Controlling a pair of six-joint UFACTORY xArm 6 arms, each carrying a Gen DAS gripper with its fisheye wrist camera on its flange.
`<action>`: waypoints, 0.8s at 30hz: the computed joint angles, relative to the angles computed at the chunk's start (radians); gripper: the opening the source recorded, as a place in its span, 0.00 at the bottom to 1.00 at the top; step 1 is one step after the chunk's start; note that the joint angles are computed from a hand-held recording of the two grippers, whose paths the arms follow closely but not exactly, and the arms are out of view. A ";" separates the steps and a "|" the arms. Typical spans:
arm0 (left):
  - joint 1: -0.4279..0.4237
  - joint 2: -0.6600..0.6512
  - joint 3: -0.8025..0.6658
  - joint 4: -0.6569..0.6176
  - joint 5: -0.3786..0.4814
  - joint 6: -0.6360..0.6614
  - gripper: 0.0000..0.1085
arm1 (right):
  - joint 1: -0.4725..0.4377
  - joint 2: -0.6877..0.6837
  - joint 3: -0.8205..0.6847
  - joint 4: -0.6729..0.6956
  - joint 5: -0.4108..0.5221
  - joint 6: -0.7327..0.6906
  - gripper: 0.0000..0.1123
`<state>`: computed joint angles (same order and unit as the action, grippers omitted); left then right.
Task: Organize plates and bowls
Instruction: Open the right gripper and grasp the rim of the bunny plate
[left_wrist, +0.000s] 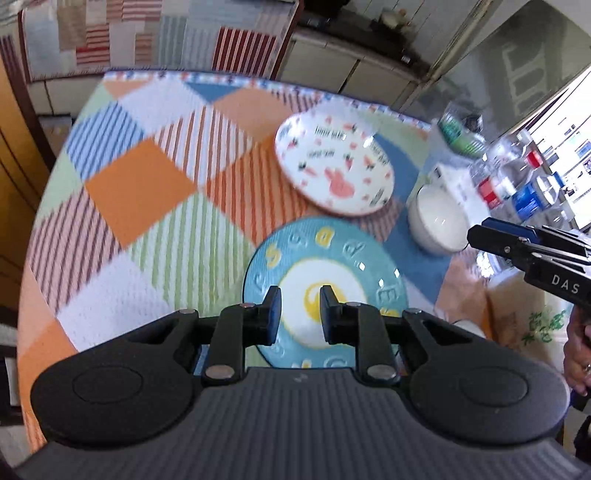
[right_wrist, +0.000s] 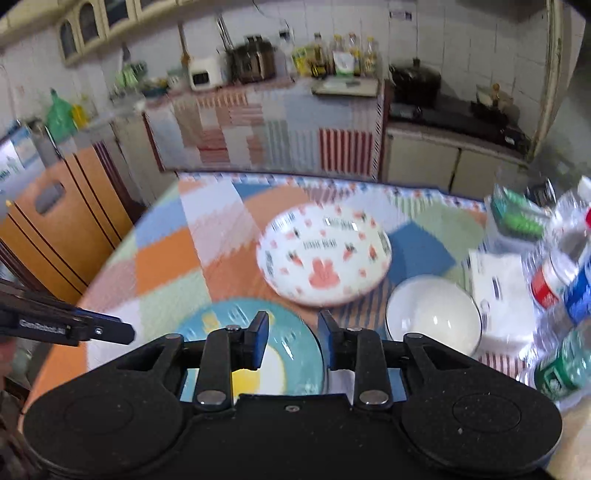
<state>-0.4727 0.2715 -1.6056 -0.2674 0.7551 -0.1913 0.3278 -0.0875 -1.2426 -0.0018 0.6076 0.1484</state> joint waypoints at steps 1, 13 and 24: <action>0.003 -0.001 -0.010 -0.004 0.006 0.010 0.19 | -0.002 0.005 -0.019 0.028 0.005 -0.030 0.31; 0.048 0.138 -0.215 -0.019 -0.035 0.105 0.48 | -0.070 0.183 -0.256 0.214 0.002 -0.335 0.60; 0.058 0.442 -0.575 -0.033 -0.009 0.174 0.67 | -0.164 0.505 -0.600 0.290 0.158 -0.322 0.62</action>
<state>-0.4151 0.7133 -2.1809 -0.3009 0.7464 -0.0171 0.1641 0.4179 -1.8425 0.2881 0.7655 -0.1739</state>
